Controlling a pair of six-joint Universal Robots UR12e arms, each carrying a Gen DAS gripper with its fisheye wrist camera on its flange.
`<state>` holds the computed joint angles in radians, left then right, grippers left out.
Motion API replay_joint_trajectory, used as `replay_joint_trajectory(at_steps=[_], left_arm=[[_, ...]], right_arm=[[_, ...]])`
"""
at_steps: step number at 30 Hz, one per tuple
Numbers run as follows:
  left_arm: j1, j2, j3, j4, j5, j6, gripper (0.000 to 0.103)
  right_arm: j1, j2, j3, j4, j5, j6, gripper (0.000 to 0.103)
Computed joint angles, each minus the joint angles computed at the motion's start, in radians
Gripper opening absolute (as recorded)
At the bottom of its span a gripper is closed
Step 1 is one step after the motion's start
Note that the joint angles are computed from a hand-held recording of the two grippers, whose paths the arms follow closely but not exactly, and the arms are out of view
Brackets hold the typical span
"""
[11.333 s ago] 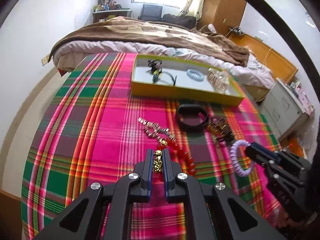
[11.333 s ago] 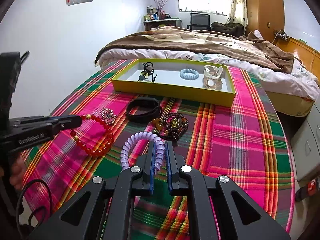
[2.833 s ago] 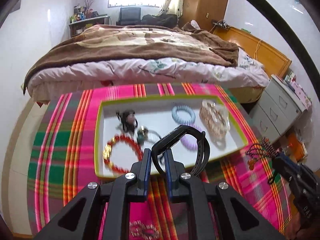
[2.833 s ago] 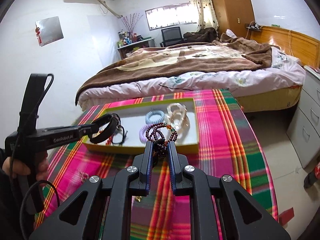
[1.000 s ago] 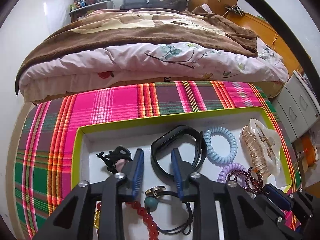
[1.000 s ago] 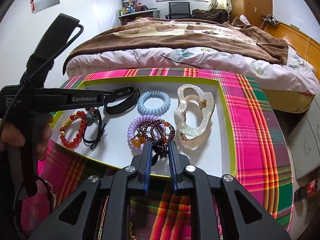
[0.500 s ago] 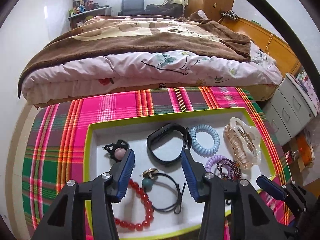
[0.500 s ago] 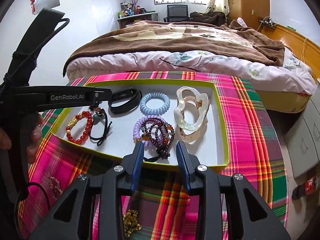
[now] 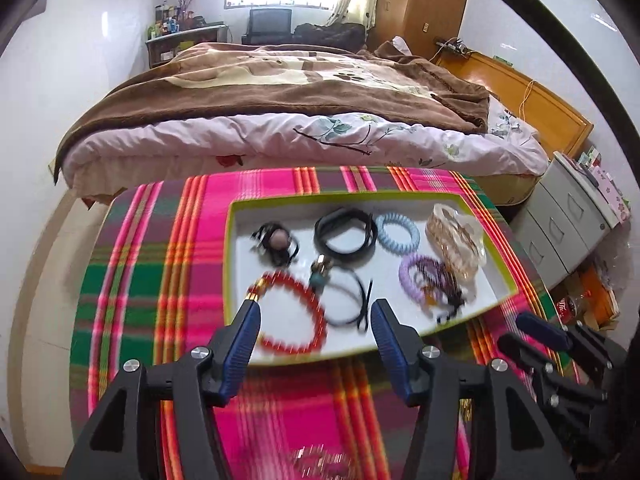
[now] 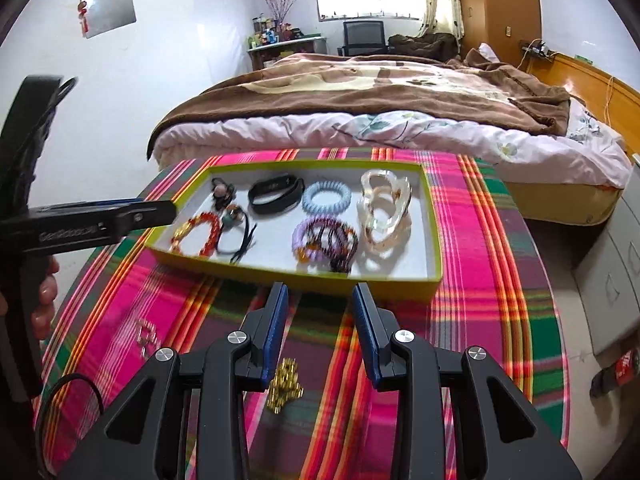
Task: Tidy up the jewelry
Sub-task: 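Open both grippers to release the bracelet and band into the tray, then move both grippers back toward the gold brooch and pink hair clip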
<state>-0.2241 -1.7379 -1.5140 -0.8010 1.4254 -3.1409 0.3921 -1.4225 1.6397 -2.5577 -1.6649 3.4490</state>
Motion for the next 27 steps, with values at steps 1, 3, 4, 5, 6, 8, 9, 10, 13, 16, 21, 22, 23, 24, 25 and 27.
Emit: replay_joint_trajectory(at_steps=[1,3,4,5,6,8,9,10,13,16,21,22,23,24,25,27], left_arm=[[0.002,0.015,-0.018,-0.003,0.001,0.006,0.058],[0.006,0.036,-0.047,-0.003,0.001,0.013,0.058],[0.008,0.050,-0.067,-0.007,-0.002,0.014,0.058],[0.012,0.060,-0.081,-0.008,-0.008,0.011,0.058],[0.015,0.071,-0.098,-0.008,-0.013,0.006,0.058],[0.020,0.090,-0.126,-0.008,-0.017,-0.006,0.059],[0.024,0.098,-0.138,-0.006,-0.020,-0.011,0.059],[0.028,0.107,-0.151,-0.004,-0.024,-0.022,0.059],[0.040,0.133,-0.189,0.011,-0.039,-0.047,0.059],[0.053,0.153,-0.218,0.019,-0.050,-0.063,0.061],[0.070,0.174,-0.249,0.020,-0.054,-0.087,0.062],[0.073,0.177,-0.253,0.019,-0.056,-0.089,0.062],[0.076,0.180,-0.257,0.019,-0.056,-0.093,0.062],[0.077,0.179,-0.257,0.020,-0.056,-0.096,0.062],[0.079,0.180,-0.258,0.020,-0.061,-0.097,0.062],[0.082,0.183,-0.262,0.021,-0.060,-0.101,0.062]], right_arm=[[0.000,-0.003,0.005,0.001,0.007,0.000,0.035],[0.001,-0.011,0.019,0.002,0.017,0.002,0.035],[0.002,-0.015,0.026,0.001,0.018,0.001,0.035],[0.002,-0.019,0.034,0.001,0.023,-0.001,0.035],[0.002,-0.023,0.040,0.004,0.030,-0.001,0.035],[0.005,-0.027,0.049,0.006,0.039,-0.007,0.035],[0.006,-0.029,0.053,0.004,0.043,-0.011,0.035],[0.008,-0.029,0.056,0.004,0.051,-0.016,0.035],[0.015,-0.023,0.053,0.019,0.059,-0.029,0.039],[0.024,-0.011,0.043,0.034,0.051,-0.038,0.045],[0.037,0.010,0.020,0.068,0.035,-0.044,0.048],[0.042,0.016,0.012,0.087,0.022,-0.046,0.048],[0.046,0.018,0.010,0.087,0.008,-0.047,0.048],[0.046,0.019,0.009,0.087,0.009,-0.045,0.048],[0.046,0.020,0.007,0.087,0.009,-0.040,0.048],[0.046,0.021,0.007,0.087,0.002,-0.032,0.048]])
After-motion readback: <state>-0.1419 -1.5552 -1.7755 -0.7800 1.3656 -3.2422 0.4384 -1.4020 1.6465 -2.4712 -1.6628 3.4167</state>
